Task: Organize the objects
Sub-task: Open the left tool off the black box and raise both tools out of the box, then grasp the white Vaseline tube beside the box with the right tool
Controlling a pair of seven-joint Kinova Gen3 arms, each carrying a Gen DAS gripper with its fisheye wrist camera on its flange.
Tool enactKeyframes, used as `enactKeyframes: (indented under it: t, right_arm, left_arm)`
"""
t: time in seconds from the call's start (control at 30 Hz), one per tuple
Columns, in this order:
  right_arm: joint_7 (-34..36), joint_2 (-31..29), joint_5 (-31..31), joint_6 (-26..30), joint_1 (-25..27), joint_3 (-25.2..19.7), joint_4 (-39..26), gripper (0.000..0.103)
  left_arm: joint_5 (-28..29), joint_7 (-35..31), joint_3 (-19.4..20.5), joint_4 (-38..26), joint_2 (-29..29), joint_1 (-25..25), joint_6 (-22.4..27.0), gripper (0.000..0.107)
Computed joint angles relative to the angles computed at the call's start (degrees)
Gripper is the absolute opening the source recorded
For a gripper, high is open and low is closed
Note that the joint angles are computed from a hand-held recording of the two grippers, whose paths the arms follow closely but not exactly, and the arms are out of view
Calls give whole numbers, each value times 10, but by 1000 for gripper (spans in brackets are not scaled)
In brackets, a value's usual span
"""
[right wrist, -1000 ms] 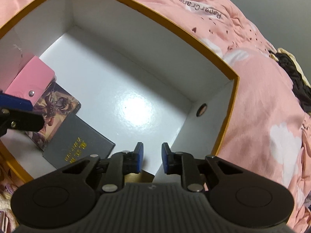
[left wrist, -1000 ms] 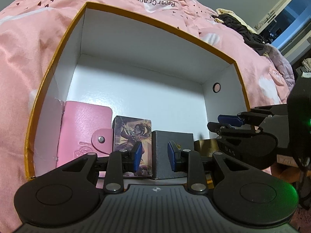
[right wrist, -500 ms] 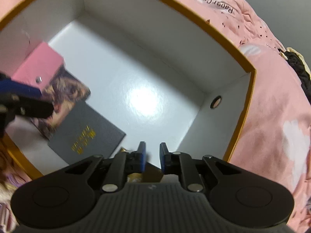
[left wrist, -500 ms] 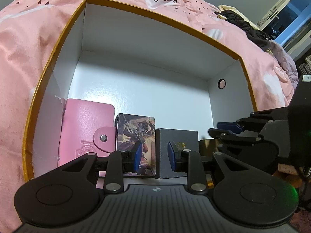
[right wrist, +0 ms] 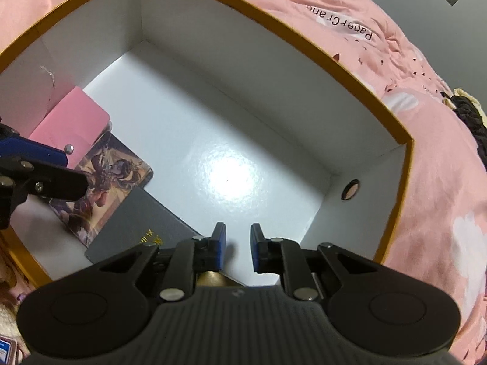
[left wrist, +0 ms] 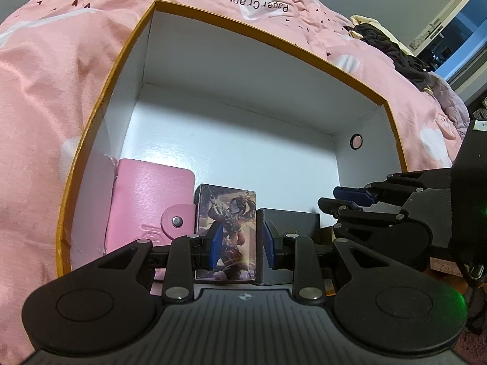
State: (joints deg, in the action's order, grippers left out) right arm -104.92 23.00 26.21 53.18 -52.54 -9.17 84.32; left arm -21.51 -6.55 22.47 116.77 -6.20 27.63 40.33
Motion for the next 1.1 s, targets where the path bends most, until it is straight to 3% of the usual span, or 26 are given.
enactKeyframes:
  t: [0.13, 0.3, 0.47, 0.63, 0.8, 0.93, 1.1]
  right_arm:
    - [15, 4, -13, 14, 3, -4, -5, 16]
    - [-8, -12, -11, -5, 2, 1, 12, 16]
    - [-66, -71, 33, -46, -13, -5, 63, 17]
    - [-125, -149, 51, -91, -1, -37, 125, 28]
    - [-185, -219, 27, -136, 29, -77, 192, 32]
    - [-200, -249, -1, -135, 54, -109, 226, 33]
    - [-217, -270, -44, -112, 80, -130, 258, 33]
  left_arm:
    - [-2, 1, 2, -4, 1, 2, 8, 32]
    - [-20, 17, 12, -5, -7, 5, 7, 32]
    - [-50, 32, 40, -24, -20, 13, 29, 32]
    - [-50, 13, 64, -49, -45, 21, 62, 32]
    - [-26, -1, 93, -66, -67, 17, 98, 32]
    - [-1, -9, 111, -74, -69, 18, 125, 32]
    - [71, -33, 94, -45, -77, 35, 69, 33]
